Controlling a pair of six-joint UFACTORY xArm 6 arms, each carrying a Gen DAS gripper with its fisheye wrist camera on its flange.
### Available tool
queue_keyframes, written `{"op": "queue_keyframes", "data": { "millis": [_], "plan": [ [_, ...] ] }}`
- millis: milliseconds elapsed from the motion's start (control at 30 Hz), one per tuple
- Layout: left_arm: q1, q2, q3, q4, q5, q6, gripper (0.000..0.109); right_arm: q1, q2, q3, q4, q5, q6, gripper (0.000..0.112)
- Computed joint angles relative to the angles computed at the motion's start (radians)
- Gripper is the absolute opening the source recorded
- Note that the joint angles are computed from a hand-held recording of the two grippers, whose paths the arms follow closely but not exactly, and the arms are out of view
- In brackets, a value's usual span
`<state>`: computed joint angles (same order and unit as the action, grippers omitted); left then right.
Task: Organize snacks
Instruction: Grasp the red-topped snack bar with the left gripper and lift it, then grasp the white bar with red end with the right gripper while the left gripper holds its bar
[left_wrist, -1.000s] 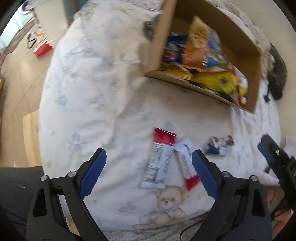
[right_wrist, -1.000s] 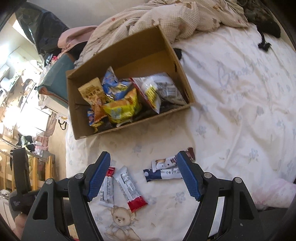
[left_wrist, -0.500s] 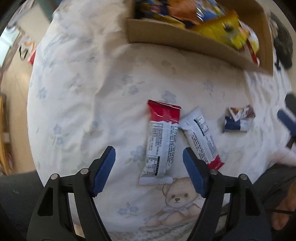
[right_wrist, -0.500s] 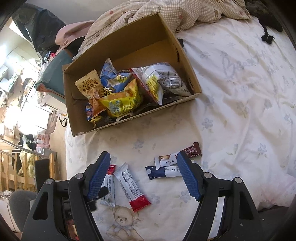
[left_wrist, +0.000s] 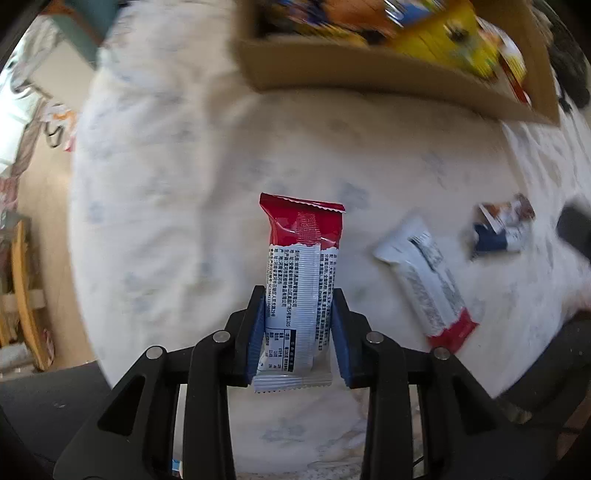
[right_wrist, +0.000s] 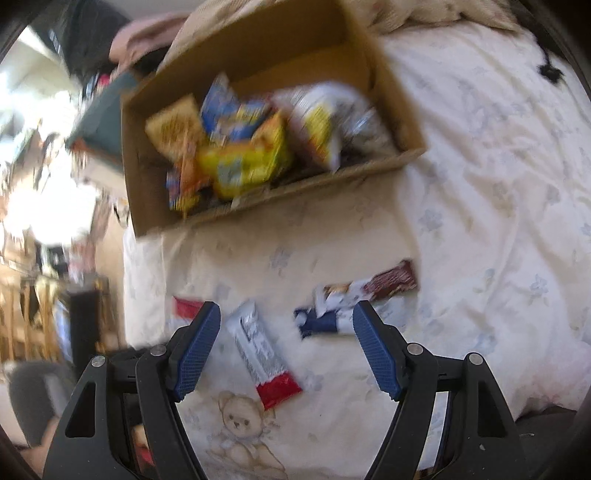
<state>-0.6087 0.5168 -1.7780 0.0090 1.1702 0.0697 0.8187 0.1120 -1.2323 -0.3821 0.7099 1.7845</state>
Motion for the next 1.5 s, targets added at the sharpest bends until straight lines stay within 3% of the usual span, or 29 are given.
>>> {"op": "queue_keyframes", "data": {
  "millis": [200, 300, 500, 700, 800, 833, 867, 1133, 1367, 1500],
  "plan": [
    [0.04, 0.01, -0.045, 0.013, -0.003, -0.101, 0.029, -0.004, 0.203, -0.213, 0.275, 0.076, -0.404, 0.077],
    [0.069, 0.012, -0.077, 0.008, -0.003, -0.096, 0.029, 0.0, 0.299, -0.346, 0.329, 0.155, -0.544, 0.077],
    [0.068, 0.029, -0.109, 0.014, 0.001, -0.097, 0.029, 0.003, 0.442, -0.536, 0.364, 0.283, -0.633, 0.077],
    [0.077, 0.037, -0.115, 0.001, 0.006, -0.103, 0.029, 0.008, 0.497, -0.605, 0.343, 0.329, -0.649, 0.076],
    [0.079, 0.039, -0.118, -0.002, -0.001, -0.102, 0.029, 0.019, 0.518, -0.65, 0.308, 0.366, -0.646, 0.051],
    [0.078, 0.035, -0.114, -0.003, -0.002, -0.104, 0.029, 0.022, 0.512, -0.643, 0.304, 0.357, -0.644, 0.038],
    [0.076, 0.031, -0.112, -0.004, -0.003, -0.108, 0.029, 0.023, 0.502, -0.63, 0.301, 0.341, -0.642, 0.033],
    [0.079, 0.015, -0.09, 0.006, -0.022, -0.134, 0.029, 0.027, 0.37, -0.448, 0.27, 0.158, -0.571, 0.033],
    [0.1, 0.002, -0.08, -0.065, -0.023, -0.143, 0.029, 0.045, 0.275, -0.331, 0.184, 0.07, -0.471, 0.033],
    [0.103, -0.051, -0.019, -0.076, -0.106, -0.144, 0.029, 0.042, 0.236, -0.298, 0.094, 0.042, -0.395, 0.033]
  ]
}}
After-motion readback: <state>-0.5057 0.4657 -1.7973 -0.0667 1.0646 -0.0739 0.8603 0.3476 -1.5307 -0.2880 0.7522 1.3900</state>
